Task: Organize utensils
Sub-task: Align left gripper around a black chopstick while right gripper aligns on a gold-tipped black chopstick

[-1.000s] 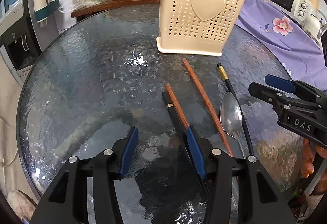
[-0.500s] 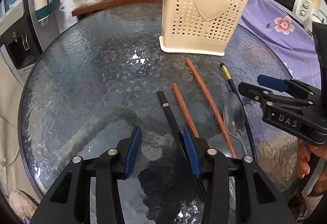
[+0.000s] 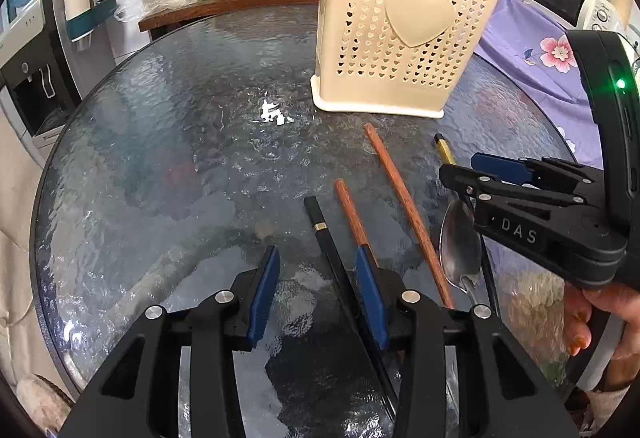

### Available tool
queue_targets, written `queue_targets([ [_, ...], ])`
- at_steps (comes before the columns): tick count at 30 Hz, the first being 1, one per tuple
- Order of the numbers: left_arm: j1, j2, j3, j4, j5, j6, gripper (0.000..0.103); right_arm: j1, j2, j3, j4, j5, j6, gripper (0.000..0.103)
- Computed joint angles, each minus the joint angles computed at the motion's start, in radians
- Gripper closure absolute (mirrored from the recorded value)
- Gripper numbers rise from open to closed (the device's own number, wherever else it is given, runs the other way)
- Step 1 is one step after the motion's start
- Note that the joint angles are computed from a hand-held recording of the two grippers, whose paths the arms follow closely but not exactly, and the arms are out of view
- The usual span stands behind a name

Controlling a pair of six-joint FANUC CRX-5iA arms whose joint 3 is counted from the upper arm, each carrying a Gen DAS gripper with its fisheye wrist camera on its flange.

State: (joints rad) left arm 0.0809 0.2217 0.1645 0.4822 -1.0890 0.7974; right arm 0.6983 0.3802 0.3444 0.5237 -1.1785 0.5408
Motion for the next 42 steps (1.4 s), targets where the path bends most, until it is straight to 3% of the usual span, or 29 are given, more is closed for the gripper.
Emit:
queue_targets([
  [16,-0.027,0.000,0.006,-0.044,0.045,0.049,0.064,-0.002,-0.015,-0.024,0.003,0.022,0.000,0.064],
  [24,-0.030,-0.029,-0.047,-0.032,0.110,0.079,0.061,0.003,-0.008,-0.025,0.027,0.027,-0.026,0.065],
  [29,-0.054,-0.063,-0.078,-0.098,0.172,0.101,0.062,0.002,-0.011,-0.034,0.031,0.034,-0.030,0.065],
  [38,-0.055,-0.063,-0.073,-0.101,0.166,0.117,0.062,0.001,-0.011,-0.035,0.031,0.033,-0.035,0.065],
  [42,-0.054,-0.062,-0.075,-0.097,0.170,0.117,0.062,0.002,-0.003,-0.028,0.043,0.027,-0.055,0.075],
])
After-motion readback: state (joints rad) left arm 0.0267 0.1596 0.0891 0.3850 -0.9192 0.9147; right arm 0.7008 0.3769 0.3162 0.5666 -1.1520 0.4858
